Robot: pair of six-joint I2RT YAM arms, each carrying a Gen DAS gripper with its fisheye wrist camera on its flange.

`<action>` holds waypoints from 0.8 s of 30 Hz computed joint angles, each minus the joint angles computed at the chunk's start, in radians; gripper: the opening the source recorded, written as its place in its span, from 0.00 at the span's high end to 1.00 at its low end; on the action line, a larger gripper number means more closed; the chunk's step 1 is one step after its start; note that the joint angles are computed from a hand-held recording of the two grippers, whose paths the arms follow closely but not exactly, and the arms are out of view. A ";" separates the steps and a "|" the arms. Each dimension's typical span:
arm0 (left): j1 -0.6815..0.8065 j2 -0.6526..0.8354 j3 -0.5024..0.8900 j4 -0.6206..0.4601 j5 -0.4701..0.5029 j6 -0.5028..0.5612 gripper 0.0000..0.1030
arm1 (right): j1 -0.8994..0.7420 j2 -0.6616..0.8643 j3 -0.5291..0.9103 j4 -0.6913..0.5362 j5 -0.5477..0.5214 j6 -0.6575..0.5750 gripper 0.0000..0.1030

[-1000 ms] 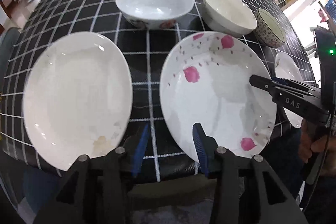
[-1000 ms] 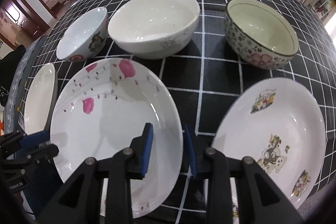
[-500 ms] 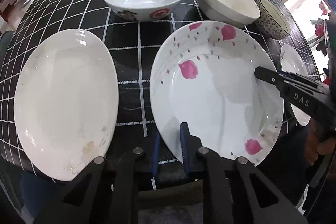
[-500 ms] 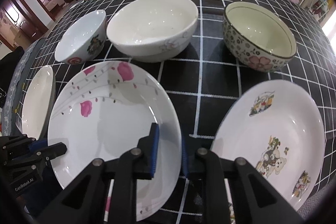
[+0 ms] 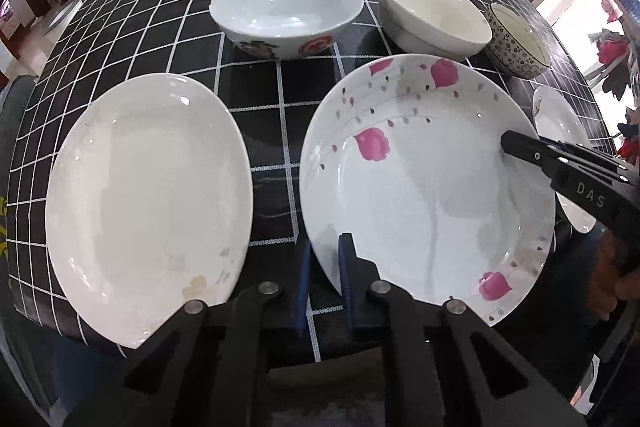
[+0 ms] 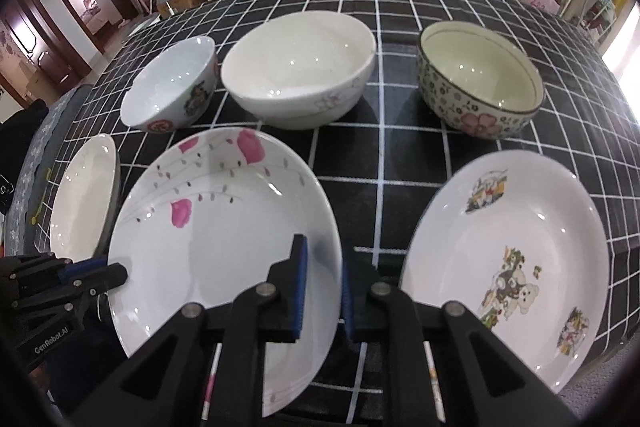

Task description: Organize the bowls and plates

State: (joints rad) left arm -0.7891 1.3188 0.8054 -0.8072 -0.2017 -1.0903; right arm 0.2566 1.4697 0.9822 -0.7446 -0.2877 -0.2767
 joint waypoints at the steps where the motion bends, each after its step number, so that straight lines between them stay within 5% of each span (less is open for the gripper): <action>1: -0.002 -0.015 -0.012 0.006 0.002 -0.004 0.89 | 0.000 -0.002 0.001 -0.002 0.000 0.004 0.82; 12: 0.030 -0.127 -0.098 0.065 0.047 -0.027 0.92 | -0.010 0.016 0.004 -0.024 0.001 0.040 0.84; 24: 0.029 -0.012 -0.043 0.071 0.045 -0.017 0.89 | -0.015 0.051 0.015 -0.038 0.006 0.023 0.81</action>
